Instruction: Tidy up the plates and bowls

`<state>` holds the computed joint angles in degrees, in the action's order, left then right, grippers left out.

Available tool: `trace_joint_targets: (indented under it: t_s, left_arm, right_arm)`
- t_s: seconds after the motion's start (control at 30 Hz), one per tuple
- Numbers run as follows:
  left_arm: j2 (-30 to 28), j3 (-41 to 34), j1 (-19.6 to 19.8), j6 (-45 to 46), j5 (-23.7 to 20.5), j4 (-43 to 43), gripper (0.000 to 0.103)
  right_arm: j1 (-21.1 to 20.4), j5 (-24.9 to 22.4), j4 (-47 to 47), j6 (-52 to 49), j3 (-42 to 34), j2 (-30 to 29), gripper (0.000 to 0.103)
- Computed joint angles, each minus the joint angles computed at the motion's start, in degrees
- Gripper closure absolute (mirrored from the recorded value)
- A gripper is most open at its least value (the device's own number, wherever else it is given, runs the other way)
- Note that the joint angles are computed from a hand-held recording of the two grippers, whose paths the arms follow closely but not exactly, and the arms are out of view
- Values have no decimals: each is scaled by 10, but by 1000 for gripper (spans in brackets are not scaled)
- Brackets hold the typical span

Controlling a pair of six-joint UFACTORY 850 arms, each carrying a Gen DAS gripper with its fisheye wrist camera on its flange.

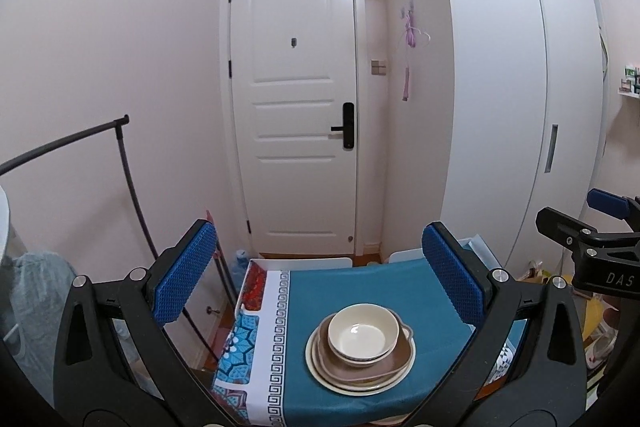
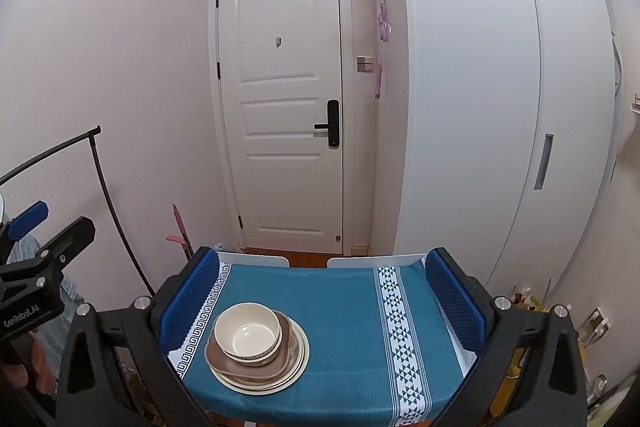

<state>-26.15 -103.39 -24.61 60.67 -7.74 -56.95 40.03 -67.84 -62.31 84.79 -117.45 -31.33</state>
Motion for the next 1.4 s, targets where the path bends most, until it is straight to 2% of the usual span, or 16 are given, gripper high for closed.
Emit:
trace_joint_targets:
  t_s: [0.63, 1.2, 1.4]
  left_arm:
    - [-12, -18, 5, -32, -8, 36, 0]
    - [-19, -24, 12, -3, -12, 8, 0]
    - [-17, -19, 13, 38, -10, -28, 0]
  right_arm:
    - [-5, -10, 7, -9, -12, -6, 0]
    - [-3, -18, 8, -18, -28, -16, 0]
    - [-4, -17, 9, -17, -31, -18, 0]
